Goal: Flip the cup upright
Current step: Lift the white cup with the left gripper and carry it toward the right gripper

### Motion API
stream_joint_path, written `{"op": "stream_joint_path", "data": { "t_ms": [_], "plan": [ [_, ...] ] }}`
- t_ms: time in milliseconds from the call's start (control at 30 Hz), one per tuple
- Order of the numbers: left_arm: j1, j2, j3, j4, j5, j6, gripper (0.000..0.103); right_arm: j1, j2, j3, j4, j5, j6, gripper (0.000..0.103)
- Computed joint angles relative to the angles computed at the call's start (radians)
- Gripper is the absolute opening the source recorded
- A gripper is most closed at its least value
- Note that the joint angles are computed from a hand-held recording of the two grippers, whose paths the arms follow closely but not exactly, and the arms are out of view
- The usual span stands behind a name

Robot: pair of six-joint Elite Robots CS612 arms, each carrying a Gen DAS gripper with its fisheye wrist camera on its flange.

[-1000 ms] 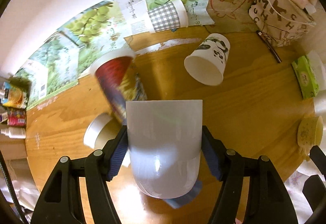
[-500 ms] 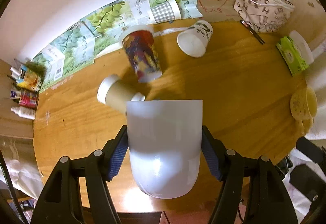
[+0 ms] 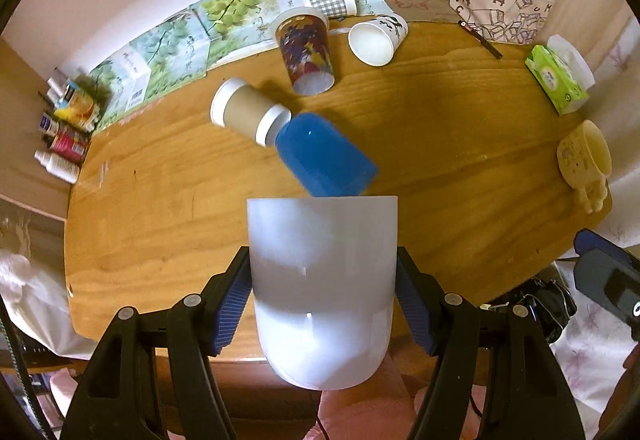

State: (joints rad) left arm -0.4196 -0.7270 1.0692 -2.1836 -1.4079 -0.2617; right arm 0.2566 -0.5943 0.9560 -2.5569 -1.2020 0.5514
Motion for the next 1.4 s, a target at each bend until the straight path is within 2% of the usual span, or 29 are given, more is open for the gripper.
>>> {"op": "stream_joint_path", "data": {
  "t_ms": [300, 567, 867, 1233, 1400],
  "plan": [
    [-0.005, -0.078, 0.184, -0.155, -0.014, -0.013, 0.071, 0.015, -0.041, 0.097, -0.039, 0.010, -0.007, 0.082],
    [0.002, -0.092, 0.266, -0.222, -0.056, -0.026, 0.071, 0.039, -0.056, 0.136, 0.001, -0.018, -0.058, 0.082],
    [0.014, -0.069, 0.261, -0.206, -0.068, -0.013, 0.071, 0.052, -0.033, 0.111, 0.065, -0.013, -0.065, 0.082],
    [0.049, -0.011, 0.184, -0.145, -0.165, -0.042, 0.072, 0.055, 0.017, 0.039, 0.127, -0.022, -0.042, 0.082],
    [0.063, 0.003, 0.180, -0.174, -0.227, -0.029, 0.072, 0.054, 0.039, 0.001, 0.155, -0.019, -0.034, 0.082]
  ]
}}
